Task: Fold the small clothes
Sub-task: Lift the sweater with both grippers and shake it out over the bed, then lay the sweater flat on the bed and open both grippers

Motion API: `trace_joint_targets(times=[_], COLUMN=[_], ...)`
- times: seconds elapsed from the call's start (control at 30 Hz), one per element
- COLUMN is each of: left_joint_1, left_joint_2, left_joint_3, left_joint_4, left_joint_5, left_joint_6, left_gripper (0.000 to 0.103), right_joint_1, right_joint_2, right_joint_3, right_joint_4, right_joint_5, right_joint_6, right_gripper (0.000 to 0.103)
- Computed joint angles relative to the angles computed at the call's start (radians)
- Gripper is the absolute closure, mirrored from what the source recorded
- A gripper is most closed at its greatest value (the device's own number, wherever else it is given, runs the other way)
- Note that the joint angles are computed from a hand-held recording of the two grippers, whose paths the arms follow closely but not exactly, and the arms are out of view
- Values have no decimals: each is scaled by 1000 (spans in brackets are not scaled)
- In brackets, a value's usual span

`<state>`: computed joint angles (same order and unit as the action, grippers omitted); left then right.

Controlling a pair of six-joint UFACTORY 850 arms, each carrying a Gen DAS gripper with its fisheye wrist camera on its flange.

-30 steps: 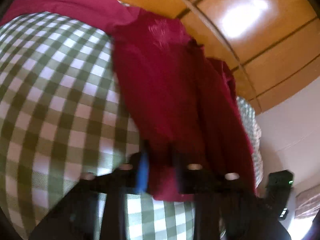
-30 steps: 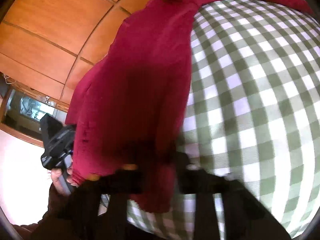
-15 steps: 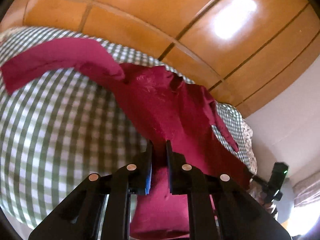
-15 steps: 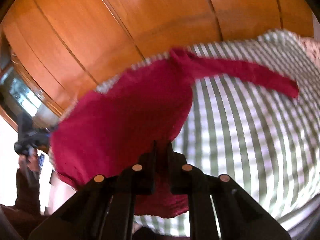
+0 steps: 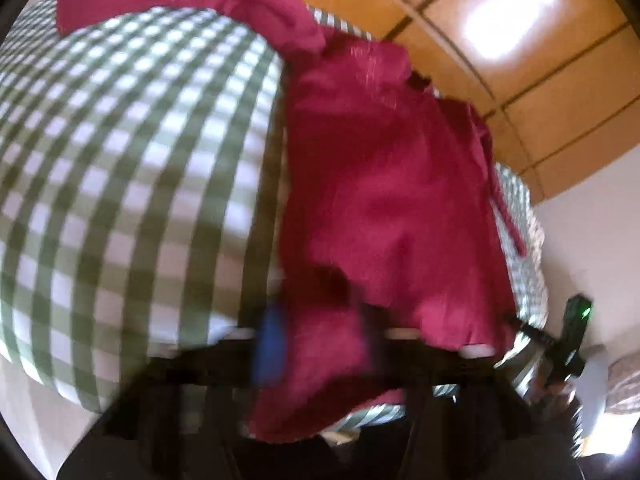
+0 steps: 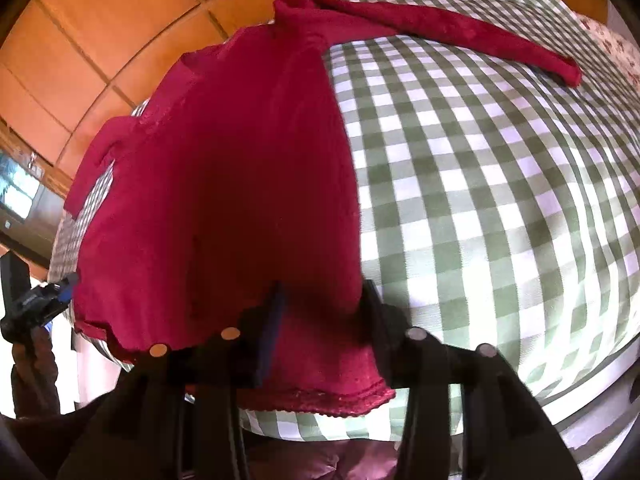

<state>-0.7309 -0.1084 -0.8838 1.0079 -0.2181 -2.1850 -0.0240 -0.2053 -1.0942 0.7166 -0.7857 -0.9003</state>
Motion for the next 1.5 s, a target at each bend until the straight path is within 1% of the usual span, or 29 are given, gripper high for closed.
trace_joint_targets(times=[0.03, 0.17, 0.2, 0.23, 0.27, 0.37, 0.4, 0.43, 0.47, 0.5, 0.53, 0.57, 0.6, 0.67, 0.7, 0.73, 0.77, 0.8, 0.83, 0.87, 0.93, 1.07, 1.1, 1.17, 1.2, 1.3, 1.37, 1.43, 1.5], left_joint_1=[-9, -40, -44, -53, -59, -57, -56, -52, -45, -33, -29, -21, -12, 22, 46, 65, 82, 110, 133, 162, 233, 357, 391, 456, 481, 520, 543, 558, 569], left_joint_2=[-2, 14, 20, 24, 23, 8, 1, 4, 13, 27, 46, 68, 81, 108, 121, 127, 129, 130, 136, 142, 153, 156, 151, 151, 141, 101, 67, 21, 12], left_joint_3=[0, -6, -4, -4, -5, -2, 1, 7, 21, 29, 45, 57, 65, 75, 80, 79, 74, 71, 75, 82, 96, 116, 120, 138, 134, 105, 75, 26, 11], left_joint_4=[-3, 72, 77, 64, 39, -58, -68, -45, 18, 65, 136, 180, 192, 155, 137, 110, 86, 66, 57, 53, 54, 18, 13, 22, 22, 71, 67, -31, -71], left_joint_5=[-22, -98, -104, -117, -127, -99, -86, -82, -70, -67, -83, -129, -163, -220, -252, -292, -339, -386, -403, -404, -380, -357, -339, -277, -259, -241, -222, -239, -256], left_joint_6=[15, -39, -41, -25, 5, 96, 99, 60, -21, -82, -176, -244, -270, -259, -251, -232, -218, -209, -207, -208, -214, -190, -192, -193, -185, -177, -112, 42, 133], left_gripper=[95, 97, 97, 97, 97, 97, 95, 92, 87, 74, 65, 62, 57, 56, 51, 43, 40, 35, 33, 33, 33, 33, 33, 33, 34, 46, 62, 94, 96], right_joint_1=[4, -21, -27, -34, -35, -24, -30, -33, -36, -37, -37, -33, -27, -9, -1, 7, 26, 53, 68, 95, 146, 225, 242, 274, 284, 302, 314, 321, 327], right_joint_2=[10, 59, 69, 76, 82, 61, 52, 44, 43, 47, 53, 66, 76, 85, 86, 80, 70, 60, 56, 45, 26, 2, -2, -14, -23, -44, -56, -61, -66], right_joint_3=[-1, 3, 5, 7, 15, 30, 32, 28, 26, 25, 22, 22, 22, 10, 5, -4, -13, -19, -21, -25, -31, -28, -25, -21, -24, -33, -35, -36, -39], right_joint_4=[-6, 62, 69, 64, 21, -110, -113, -106, -84, -61, -42, -18, -1, 37, 64, 93, 134, 151, 154, 158, 177, 216, 223, 225, 221, 194, 200, 206, 212], right_joint_5=[-4, -43, -52, -52, -37, 1, -3, -8, -3, 10, 23, 52, 79, 122, 122, 115, 106, 96, 88, 84, 79, 61, 66, 91, 103, 113, 130, 142, 152], right_joint_6=[0, -99, -115, -130, -122, -36, -33, -24, -21, -29, -37, -50, -63, -96, -116, -136, -155, -161, -164, -169, -166, -181, -181, -193, -196, -166, -160, -160, -158], right_gripper=[95, 96, 96, 96, 96, 96, 95, 91, 88, 81, 69, 61, 51, 49, 48, 43, 41, 37, 36, 36, 36, 36, 36, 36, 36, 34, 32, 30, 29])
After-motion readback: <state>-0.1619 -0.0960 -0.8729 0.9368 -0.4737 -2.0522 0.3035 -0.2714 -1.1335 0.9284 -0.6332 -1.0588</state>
